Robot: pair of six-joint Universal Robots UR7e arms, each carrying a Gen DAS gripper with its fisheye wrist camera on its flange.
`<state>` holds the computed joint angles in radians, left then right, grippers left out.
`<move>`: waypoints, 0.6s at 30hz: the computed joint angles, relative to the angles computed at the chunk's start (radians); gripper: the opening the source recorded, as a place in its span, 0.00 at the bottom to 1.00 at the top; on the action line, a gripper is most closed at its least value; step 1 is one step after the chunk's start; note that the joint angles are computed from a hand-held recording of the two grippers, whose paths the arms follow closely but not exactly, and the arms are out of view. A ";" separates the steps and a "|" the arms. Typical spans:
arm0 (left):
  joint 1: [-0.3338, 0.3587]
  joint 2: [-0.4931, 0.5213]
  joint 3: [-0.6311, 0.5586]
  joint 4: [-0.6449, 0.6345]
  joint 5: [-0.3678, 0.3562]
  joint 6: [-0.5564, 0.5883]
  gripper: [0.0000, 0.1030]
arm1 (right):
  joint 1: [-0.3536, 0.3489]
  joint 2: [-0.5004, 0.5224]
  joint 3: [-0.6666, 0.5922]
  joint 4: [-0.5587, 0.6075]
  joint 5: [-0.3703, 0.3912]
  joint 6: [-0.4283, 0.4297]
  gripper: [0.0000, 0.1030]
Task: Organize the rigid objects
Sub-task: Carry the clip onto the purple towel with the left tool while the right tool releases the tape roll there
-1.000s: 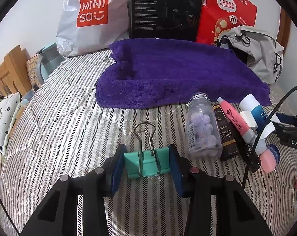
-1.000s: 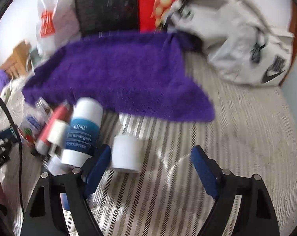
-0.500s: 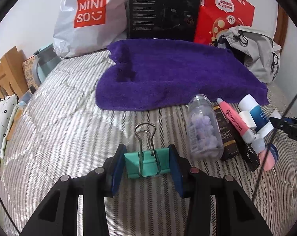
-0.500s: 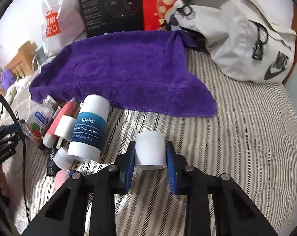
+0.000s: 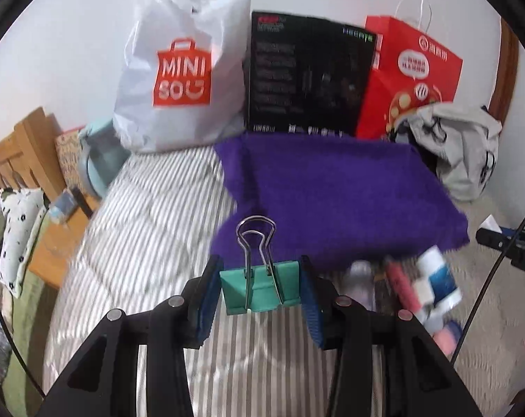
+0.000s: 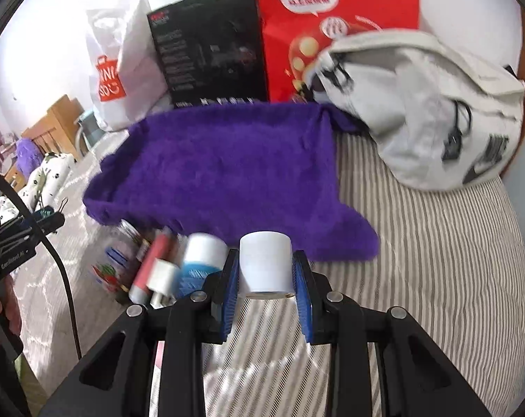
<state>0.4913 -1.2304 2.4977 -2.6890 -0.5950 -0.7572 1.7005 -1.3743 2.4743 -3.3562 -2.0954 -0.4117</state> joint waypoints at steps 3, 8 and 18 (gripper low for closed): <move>0.025 0.031 -0.054 -0.031 0.015 0.070 0.40 | 0.021 0.004 -0.049 0.055 0.017 0.008 0.29; 0.088 0.118 -0.147 -0.147 0.015 0.208 0.40 | 0.043 0.046 -0.147 0.116 0.046 0.013 0.29; 0.245 0.290 -0.341 -0.316 -0.056 0.424 0.40 | 0.006 0.206 -0.374 0.215 0.086 -0.027 0.29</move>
<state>0.7362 -0.9403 2.1571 -3.0049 -0.6514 -0.3330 1.7061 -1.1678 2.1007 -3.1408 -2.0094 -0.4383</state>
